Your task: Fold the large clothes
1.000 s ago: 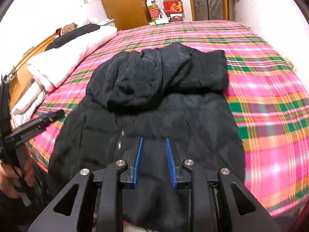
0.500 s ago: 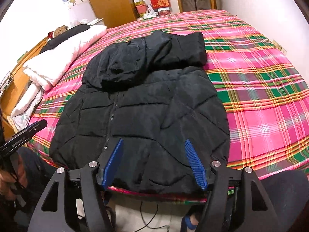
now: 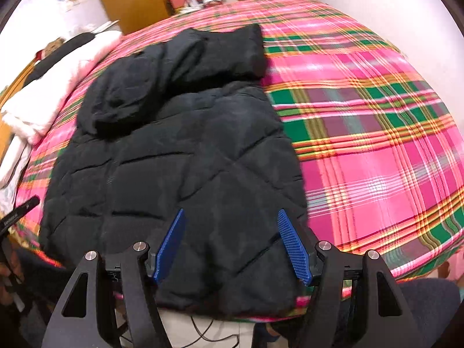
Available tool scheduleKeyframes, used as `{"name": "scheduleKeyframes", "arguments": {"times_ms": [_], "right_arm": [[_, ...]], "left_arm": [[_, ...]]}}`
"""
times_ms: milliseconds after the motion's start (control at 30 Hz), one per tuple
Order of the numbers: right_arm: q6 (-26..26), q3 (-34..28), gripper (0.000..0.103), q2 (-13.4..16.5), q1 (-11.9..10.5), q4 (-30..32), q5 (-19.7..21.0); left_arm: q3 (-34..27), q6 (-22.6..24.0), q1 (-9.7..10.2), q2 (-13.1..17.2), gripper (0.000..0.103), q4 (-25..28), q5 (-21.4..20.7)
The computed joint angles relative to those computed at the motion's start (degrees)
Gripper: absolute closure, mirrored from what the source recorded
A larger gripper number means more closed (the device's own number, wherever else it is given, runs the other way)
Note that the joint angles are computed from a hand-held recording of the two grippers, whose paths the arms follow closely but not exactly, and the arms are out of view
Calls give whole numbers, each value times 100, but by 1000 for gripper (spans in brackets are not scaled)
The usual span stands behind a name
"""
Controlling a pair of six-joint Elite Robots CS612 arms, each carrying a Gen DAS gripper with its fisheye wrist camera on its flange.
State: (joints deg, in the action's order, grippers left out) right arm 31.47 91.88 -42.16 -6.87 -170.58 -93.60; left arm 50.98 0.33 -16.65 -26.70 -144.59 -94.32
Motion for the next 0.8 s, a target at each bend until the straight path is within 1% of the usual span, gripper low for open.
{"name": "scheduleKeyframes", "arguments": {"times_ms": [67, 167, 233, 300, 367, 467, 533, 633, 767, 800], "right_arm": [[168, -57, 37, 44, -76, 245, 109], [441, -94, 37, 106, -151, 462, 144], [624, -103, 37, 140, -206, 547, 256], [823, -110, 36, 179, -266, 664, 413], [976, -88, 36, 214, -326, 667, 655], [1143, -55, 33, 246, -387, 722, 979], [1194, -17, 32, 253, -418, 675, 1188], [1104, 11, 32, 248, -426, 703, 1519], [895, -31, 32, 217, -384, 982, 1513], [880, -32, 38, 211, -382, 1005, 1515]], "left_arm": [[-232, -53, 16, 141, 41, 258, 127], [-588, -278, 75, 340, 39, 716, -25], [-732, -323, 77, 440, 37, 889, 87], [-827, -420, 95, 504, 34, 1026, 54], [-853, -474, 106, 529, 30, 1081, 25], [-900, -579, 127, 560, 26, 1223, -50], [-968, -681, 161, 593, 25, 1419, -257], [-990, -715, 191, 602, 25, 1696, -577], [-814, -310, 108, 511, 25, 1661, -342], [-786, -237, 91, 496, 25, 1658, -292]]}}
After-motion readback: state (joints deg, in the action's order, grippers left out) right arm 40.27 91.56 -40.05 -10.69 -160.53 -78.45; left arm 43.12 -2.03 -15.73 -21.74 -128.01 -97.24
